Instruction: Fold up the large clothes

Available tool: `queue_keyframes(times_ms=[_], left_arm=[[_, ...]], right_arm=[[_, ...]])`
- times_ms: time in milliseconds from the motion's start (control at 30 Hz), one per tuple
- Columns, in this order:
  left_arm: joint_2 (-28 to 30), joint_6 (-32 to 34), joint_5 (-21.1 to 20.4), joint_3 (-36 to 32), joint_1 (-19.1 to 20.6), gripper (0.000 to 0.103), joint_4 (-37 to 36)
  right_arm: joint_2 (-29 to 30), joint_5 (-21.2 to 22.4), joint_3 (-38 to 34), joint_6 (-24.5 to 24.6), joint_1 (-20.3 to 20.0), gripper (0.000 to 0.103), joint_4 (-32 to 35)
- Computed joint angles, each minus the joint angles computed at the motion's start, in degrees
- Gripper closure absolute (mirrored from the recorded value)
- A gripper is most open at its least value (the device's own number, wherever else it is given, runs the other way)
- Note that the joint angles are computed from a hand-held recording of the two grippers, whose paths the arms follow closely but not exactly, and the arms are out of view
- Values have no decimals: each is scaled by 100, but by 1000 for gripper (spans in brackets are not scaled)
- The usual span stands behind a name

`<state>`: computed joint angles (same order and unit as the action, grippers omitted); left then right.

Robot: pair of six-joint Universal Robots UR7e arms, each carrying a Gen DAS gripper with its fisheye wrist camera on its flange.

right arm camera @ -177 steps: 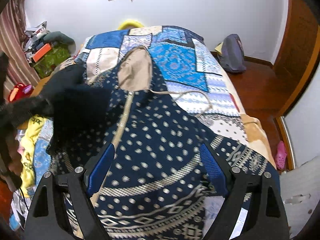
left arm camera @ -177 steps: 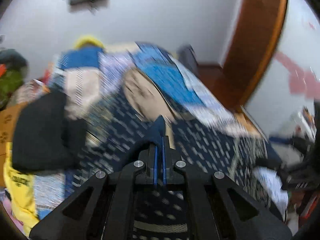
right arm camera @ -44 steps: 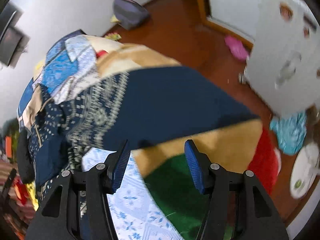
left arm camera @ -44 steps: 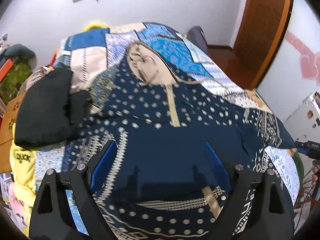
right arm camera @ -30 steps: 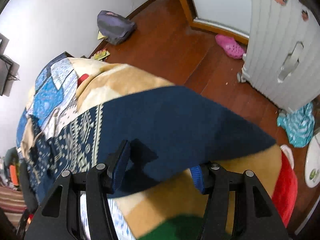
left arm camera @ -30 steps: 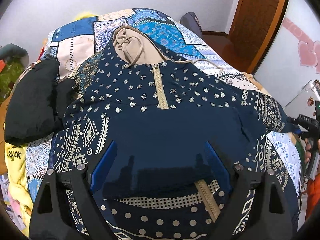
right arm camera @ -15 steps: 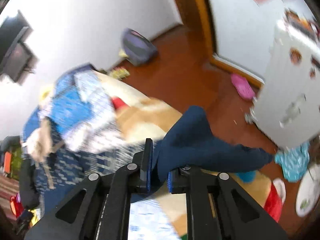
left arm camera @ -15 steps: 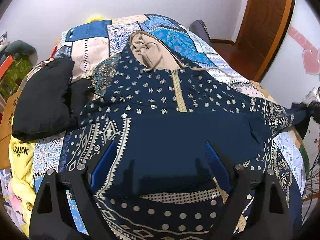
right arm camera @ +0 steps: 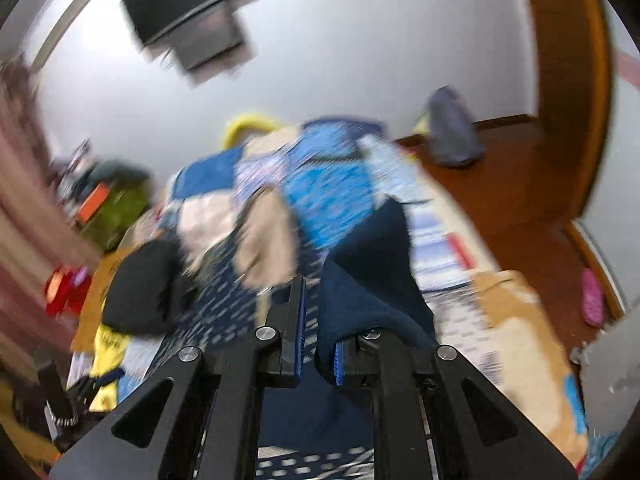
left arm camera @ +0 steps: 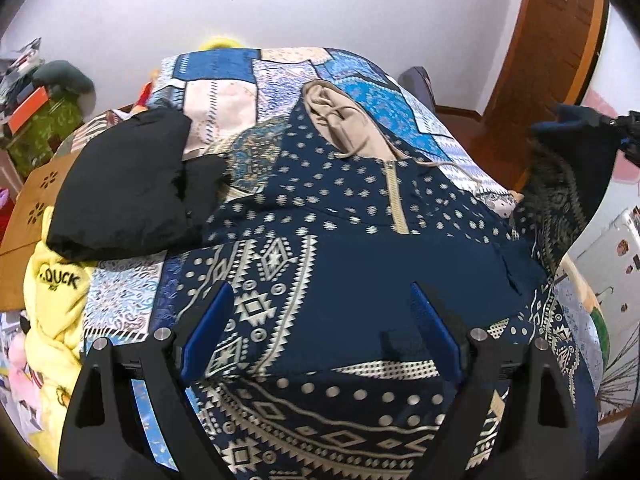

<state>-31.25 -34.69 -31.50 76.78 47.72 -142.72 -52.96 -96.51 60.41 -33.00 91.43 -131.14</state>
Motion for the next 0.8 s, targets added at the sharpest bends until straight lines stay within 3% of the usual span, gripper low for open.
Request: queue_keyframes(times_ms=[267,400,667,800], left_arm=[[-426,-406,118,595,-32,15,-5],[-580,-628,152,797,-35,15,94],[-599,-674,359,873,-102,15,239],[-512,-570,370,730,-122,15,290]], right_arm=[[440,-551,264,-134,170,93,1108],[522,-1006,601,-220,261,93,1162],[736,-1772,473,-42,270,89,2013],[657,-1953,504,-206,328,82,2076]])
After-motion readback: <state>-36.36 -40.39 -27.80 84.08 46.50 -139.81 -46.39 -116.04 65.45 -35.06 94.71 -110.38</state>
